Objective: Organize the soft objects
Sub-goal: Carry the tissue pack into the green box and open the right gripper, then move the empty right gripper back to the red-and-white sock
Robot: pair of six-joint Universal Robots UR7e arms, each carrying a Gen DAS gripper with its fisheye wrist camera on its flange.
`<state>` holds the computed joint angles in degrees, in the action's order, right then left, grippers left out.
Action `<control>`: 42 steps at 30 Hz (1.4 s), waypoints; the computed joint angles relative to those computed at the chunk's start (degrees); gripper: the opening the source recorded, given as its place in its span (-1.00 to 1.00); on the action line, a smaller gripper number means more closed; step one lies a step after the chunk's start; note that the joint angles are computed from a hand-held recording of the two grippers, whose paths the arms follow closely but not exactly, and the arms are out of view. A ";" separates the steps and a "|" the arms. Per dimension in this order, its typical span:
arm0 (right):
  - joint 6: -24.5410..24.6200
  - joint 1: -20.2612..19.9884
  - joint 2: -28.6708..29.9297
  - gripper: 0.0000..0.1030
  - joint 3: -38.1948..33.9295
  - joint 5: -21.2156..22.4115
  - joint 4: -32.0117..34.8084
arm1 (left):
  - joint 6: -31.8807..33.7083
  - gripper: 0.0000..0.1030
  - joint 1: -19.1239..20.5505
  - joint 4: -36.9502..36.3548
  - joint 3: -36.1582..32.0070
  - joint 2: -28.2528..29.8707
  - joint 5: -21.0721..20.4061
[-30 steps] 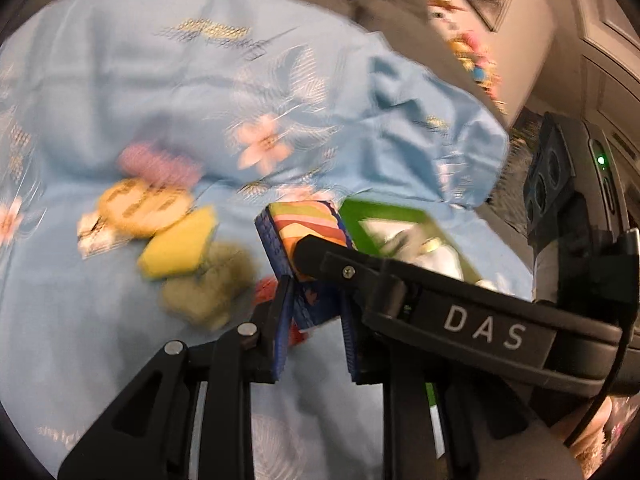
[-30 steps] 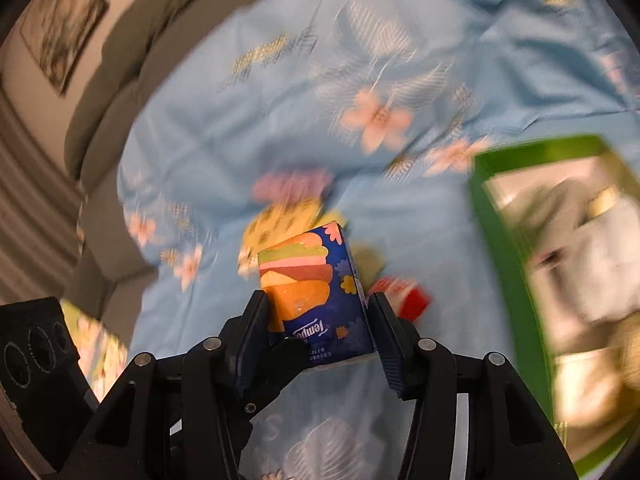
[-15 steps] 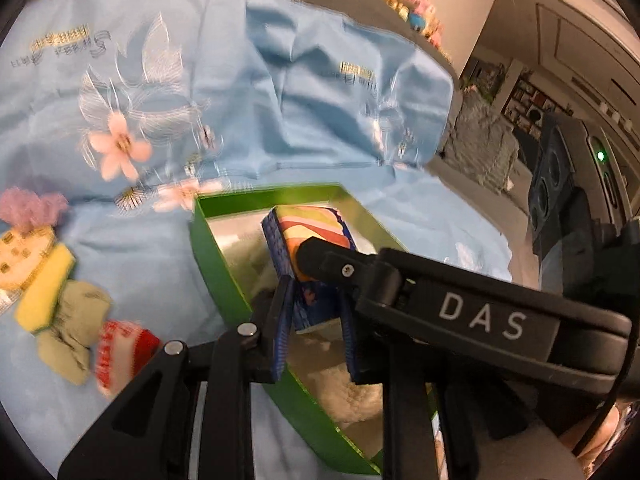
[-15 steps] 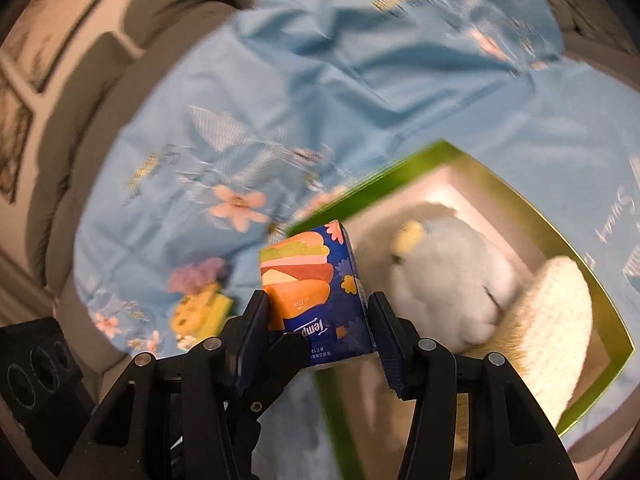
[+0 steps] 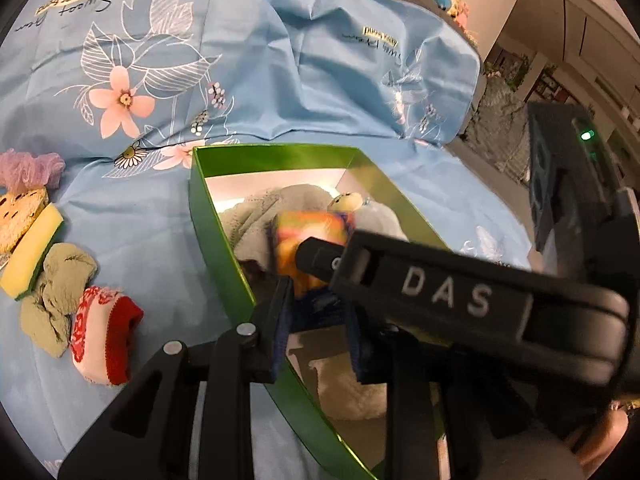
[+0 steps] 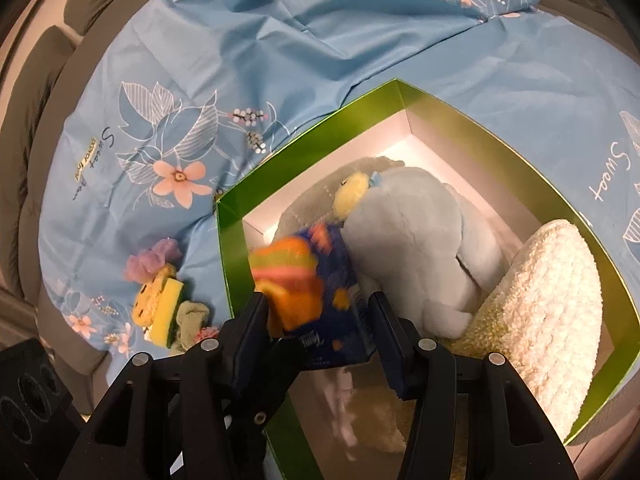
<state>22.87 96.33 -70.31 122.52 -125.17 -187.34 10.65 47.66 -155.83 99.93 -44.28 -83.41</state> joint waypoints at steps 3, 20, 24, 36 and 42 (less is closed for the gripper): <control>-0.04 1.27 0.59 0.32 -0.17 -3.18 -1.48 | 1.05 0.03 -0.09 -2.35 1.88 -1.73 0.36; -13.07 8.07 8.43 0.68 -4.16 -6.29 -15.49 | 0.92 0.64 6.04 -8.30 8.06 -13.77 10.64; -14.00 8.74 10.92 0.68 -5.97 -3.44 -14.95 | 0.90 0.64 9.12 -8.18 8.11 -15.29 14.62; -9.16 8.13 22.74 0.68 -17.45 -6.08 4.86 | -8.08 0.64 15.31 -5.71 5.00 -14.42 19.11; -7.01 7.50 26.64 0.15 -20.55 -10.70 10.70 | -7.74 0.64 15.57 -5.33 4.61 -14.39 20.97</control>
